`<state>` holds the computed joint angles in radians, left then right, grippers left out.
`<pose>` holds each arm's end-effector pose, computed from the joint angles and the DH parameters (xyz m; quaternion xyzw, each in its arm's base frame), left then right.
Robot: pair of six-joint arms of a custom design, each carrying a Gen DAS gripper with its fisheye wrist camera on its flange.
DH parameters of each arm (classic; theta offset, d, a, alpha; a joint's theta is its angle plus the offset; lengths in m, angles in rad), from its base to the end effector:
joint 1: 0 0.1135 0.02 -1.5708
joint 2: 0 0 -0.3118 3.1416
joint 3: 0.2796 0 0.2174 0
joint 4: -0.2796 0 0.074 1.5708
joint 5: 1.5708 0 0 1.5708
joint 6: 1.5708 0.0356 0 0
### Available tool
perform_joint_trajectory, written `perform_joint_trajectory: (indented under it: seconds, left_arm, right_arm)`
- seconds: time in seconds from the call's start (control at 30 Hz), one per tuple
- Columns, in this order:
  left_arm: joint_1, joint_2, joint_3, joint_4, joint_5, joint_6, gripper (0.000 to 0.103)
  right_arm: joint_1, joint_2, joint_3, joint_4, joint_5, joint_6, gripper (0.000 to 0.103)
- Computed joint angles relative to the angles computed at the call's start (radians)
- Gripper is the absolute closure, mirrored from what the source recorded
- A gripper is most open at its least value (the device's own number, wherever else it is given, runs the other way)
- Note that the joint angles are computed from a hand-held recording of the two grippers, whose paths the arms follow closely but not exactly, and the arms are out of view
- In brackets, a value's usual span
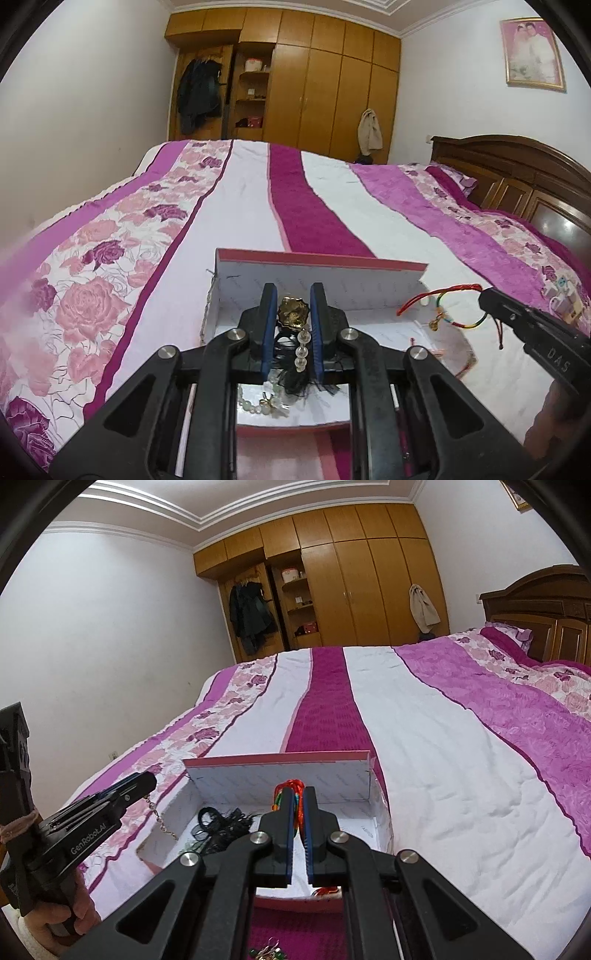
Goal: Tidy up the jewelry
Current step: 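Lift the brooch and red charm and carry them over the shoebox with both tools, then lower the brooch and charm into the box and open both tools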
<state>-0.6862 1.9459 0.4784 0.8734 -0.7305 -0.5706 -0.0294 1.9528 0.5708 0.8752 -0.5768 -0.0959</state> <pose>0.2462 -0.1709 0.1457 -0.1196 0.8332 -0.0024 0.5399 0.3256 0.0098 0.1584 -0.1717 0.8210 0.2142 0.5007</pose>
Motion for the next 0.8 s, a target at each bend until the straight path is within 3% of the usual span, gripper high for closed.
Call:
perform_joint_trajectory:
  seconds: [0.8]
  left_arm:
    - [0.143, 0.165, 0.075, -0.014, 0.162, -0.038, 0.093]
  right_arm:
    - [0.045, 0.216, 0.206, -0.119, 0.112, -0.027, 0.097]
